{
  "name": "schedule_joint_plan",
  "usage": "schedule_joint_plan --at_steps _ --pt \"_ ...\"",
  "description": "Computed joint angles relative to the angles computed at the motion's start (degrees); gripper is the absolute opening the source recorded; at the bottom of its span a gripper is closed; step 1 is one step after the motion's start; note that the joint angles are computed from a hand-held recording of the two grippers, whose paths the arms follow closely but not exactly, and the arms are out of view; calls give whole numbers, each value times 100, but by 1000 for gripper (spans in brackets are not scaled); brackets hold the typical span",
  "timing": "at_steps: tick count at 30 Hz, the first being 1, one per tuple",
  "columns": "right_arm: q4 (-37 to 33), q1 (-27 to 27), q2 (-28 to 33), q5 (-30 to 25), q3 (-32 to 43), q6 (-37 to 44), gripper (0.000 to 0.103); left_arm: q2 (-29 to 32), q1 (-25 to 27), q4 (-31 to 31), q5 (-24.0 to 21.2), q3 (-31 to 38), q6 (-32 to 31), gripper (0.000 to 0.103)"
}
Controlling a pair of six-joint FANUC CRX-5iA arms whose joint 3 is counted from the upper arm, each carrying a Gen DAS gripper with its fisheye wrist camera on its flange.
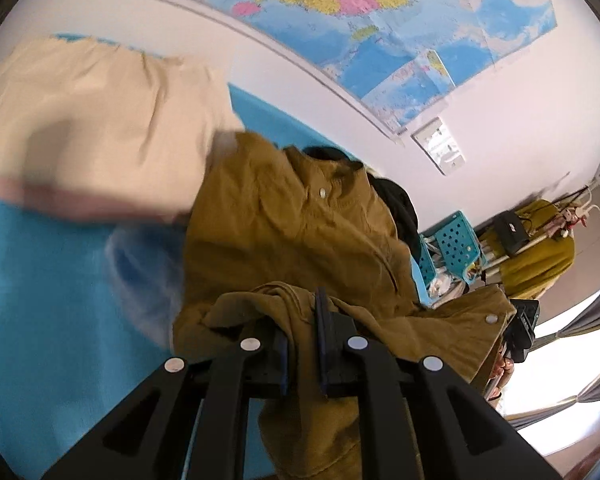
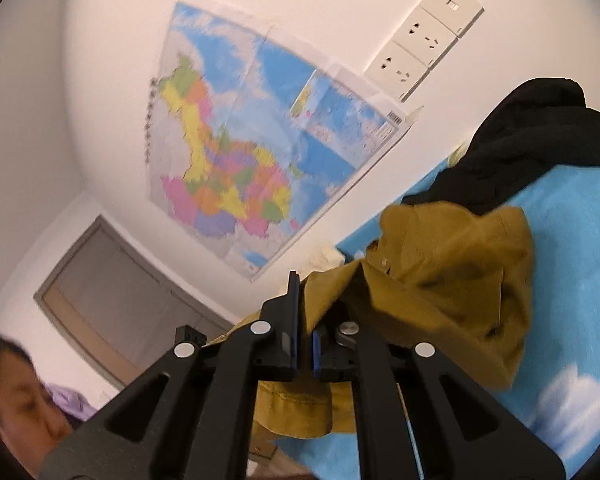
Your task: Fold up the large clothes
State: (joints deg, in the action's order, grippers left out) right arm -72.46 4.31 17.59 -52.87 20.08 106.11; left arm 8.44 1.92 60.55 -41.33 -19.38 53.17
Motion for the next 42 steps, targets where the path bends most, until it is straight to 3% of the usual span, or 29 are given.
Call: schedule_joint_plan --at_steps 12,19,24,25,27,28,29,31,34,37,39,41,42 --pt "1311 280 1806 -62 2224 -1859 6 1569 102 -1688 -705 2581 2035 11" --pt "1923 376 2651 -242 3205 -2740 6 2478 135 -2362 -1215 3945 2987 11" --pt "2482 509 3131 -327 3723 -3273 9 2971 157 -2496 -1540 4591 3344 14" --pt "2607 538 3203 -368 3804 -3385 12 3030 157 -2518 -1569 4658 3360 14" --pt "2808 600 3135 -144 3620 -3465 47 3119 189 -2373 -1619 4677 3358 18" --pt "2852 620 3080 -36 3518 -3420 54 3111 217 -2198 -1596 4584 3294 19" --pt "2815 619 3013 76 3403 -3335 59 3066 241 -1987 -1513 4423 3164 21" --pt "2647 592 2835 250 3147 -2983 59 2875 254 -1630 -1290 4012 2775 21" --pt "2962 720 2494 362 2774 -2573 61 2369 158 -1425 -765 3283 1922 24" --pt "3772 1061 2257 350 2552 -2193 63 1767 -13 -1467 -52 2580 1244 33" --pt "4398 1363 2152 311 2422 -1779 63 1258 -213 -1479 751 1983 581 49" --pt "4976 1635 2167 243 2389 -1584 63 1009 -377 -1436 1116 1688 123 50" --pt "5228 1778 2307 1 2574 -1374 63 939 -497 -1742 1206 1692 32 50"
